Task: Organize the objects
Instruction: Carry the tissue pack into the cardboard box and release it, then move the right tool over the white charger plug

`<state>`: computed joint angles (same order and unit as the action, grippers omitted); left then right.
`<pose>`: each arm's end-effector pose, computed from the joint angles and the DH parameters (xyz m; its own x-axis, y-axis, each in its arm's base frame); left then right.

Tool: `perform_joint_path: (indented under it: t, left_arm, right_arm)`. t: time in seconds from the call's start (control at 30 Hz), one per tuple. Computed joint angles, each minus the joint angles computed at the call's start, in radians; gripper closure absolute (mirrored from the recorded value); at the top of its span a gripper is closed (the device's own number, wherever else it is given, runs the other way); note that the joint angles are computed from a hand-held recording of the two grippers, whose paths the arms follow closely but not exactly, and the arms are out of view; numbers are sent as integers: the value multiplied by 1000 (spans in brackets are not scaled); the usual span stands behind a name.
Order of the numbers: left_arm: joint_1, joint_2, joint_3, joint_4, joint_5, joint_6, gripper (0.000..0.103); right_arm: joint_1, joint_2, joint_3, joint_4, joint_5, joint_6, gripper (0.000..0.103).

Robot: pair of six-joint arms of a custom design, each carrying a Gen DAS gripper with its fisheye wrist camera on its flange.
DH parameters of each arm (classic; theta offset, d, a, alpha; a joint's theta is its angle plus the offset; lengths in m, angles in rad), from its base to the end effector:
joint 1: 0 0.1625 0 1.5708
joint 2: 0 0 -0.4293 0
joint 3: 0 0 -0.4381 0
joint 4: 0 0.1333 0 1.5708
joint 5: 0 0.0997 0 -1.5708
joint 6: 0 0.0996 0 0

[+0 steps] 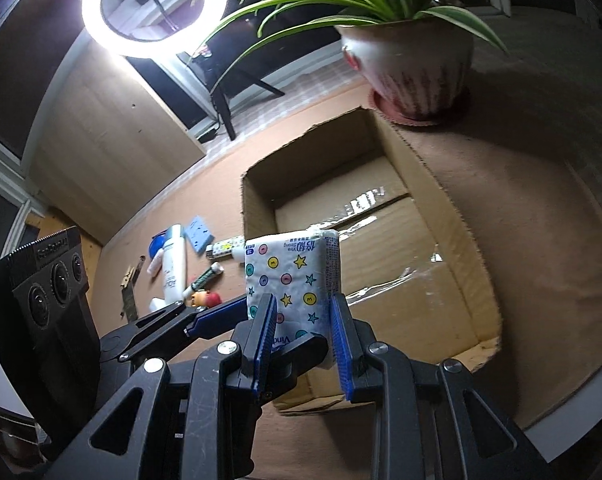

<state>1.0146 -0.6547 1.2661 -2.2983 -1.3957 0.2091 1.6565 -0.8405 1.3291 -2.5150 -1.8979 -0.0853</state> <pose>-0.2995 -0.7672 0.0866 -0.7196 0.6669 -0.1933 0.6888 0.7208 -0.0774 0.1698 -0.7926 0.2358 -0.9456 -0.0166 0.3250 -0.1580 0.8965 -0.4138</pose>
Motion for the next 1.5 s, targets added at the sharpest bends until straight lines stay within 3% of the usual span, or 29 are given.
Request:
perform_joint_path:
  t: [0.1, 0.17, 0.2, 0.23, 0.6, 0.83, 1.4, 1.5]
  left_arm:
    - [-2, 9, -7, 0, 0, 4, 45]
    - [-3, 14, -10, -14, 23, 0, 34]
    - [-6, 12, -6, -23, 47, -2, 18]
    - [-7, 8, 2, -39, 68, -4, 13]
    - [17, -31, 21, -53, 109, -4, 13]
    - [32, -85, 67, -70, 142, -21, 13]
    - [145, -148, 25, -35, 344, -118, 14]
    - [166, -146, 1, -19, 359, -136, 19]
  right_arm:
    - [2, 1, 4, -32, -29, -11, 77]
    - [12, 9, 1, -51, -90, -15, 62]
    - [14, 10, 1, -60, -113, -16, 47]
    - [16, 9, 7, -85, -129, -20, 42]
    - [32, 25, 0, -97, -105, -30, 42]
    - [46, 42, -10, -75, -34, -31, 42]
    - [81, 118, -60, -18, 77, -30, 43]
    - [83, 126, -64, -8, 90, -25, 43]
